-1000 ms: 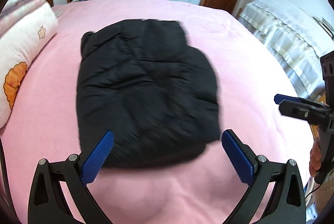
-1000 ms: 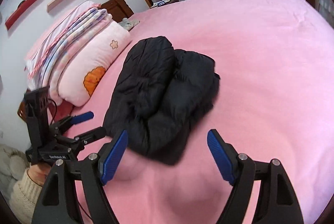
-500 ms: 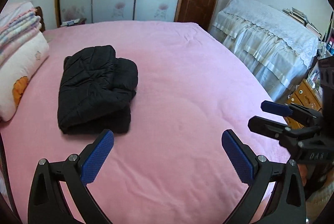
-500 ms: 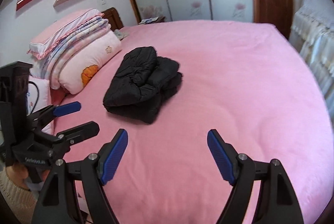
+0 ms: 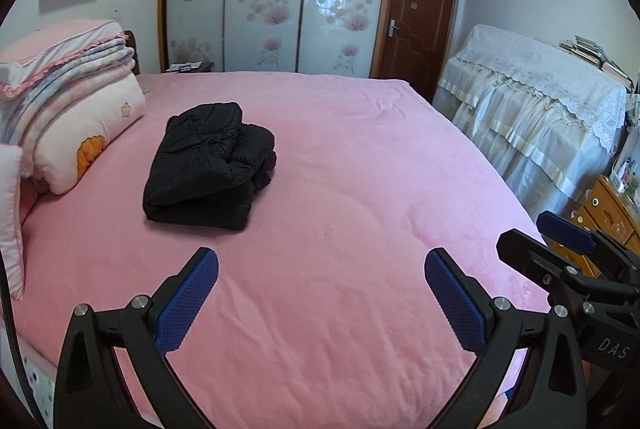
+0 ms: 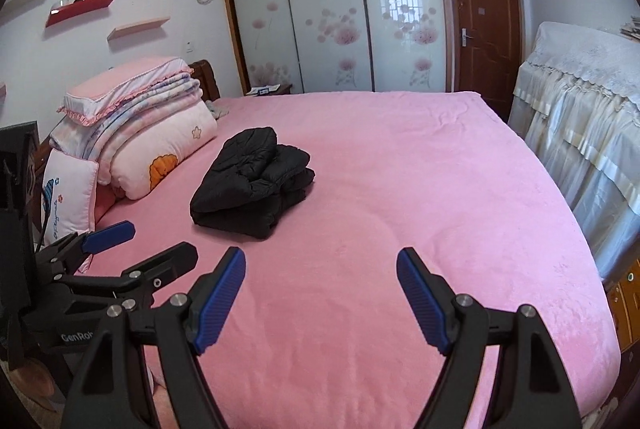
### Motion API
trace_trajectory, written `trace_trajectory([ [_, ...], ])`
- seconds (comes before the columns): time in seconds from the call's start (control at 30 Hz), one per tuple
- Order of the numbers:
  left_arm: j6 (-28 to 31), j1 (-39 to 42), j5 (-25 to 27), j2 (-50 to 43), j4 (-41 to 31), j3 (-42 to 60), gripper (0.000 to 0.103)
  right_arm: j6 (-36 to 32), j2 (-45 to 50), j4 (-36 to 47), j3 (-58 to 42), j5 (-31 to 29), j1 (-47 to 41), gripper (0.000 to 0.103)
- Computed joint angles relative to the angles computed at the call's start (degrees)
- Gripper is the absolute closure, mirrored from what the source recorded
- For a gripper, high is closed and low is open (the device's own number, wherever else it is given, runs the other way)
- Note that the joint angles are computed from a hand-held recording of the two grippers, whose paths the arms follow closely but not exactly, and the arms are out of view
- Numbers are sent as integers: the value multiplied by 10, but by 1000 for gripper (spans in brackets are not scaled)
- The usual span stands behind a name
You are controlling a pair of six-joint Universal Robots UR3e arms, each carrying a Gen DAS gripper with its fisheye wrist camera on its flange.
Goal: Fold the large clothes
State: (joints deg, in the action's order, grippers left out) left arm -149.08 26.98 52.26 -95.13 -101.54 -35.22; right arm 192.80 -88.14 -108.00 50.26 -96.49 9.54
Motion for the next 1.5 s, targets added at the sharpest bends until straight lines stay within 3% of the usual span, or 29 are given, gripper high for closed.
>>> trace_trajectory([
  [0.17,5,29,0,71,-52,-35,1,16,-73,-37,89,-14,9,24],
  [0.43,50,90,16,242,-9,-209,1,66,-101,-61,161,-167,121,24],
  [0.57,126,156,-17,295,-84,-232,1,96,-118,-53,193,-196,150,24],
  [0.7,237,252,-70,326,-233,-201,1,108,-121,-51,211,-236,174,24],
  [0.8,273,283,-81,337,-275,-193,1,117,-125,-43,217,-232,176,24],
  [1.1,305,316,-88,345,-314,-196,1,122,-118,-39,211,-231,185,24],
  [1.5,216,253,-44,344,-187,-268,1,116,-92,-21,176,-231,189,24],
])
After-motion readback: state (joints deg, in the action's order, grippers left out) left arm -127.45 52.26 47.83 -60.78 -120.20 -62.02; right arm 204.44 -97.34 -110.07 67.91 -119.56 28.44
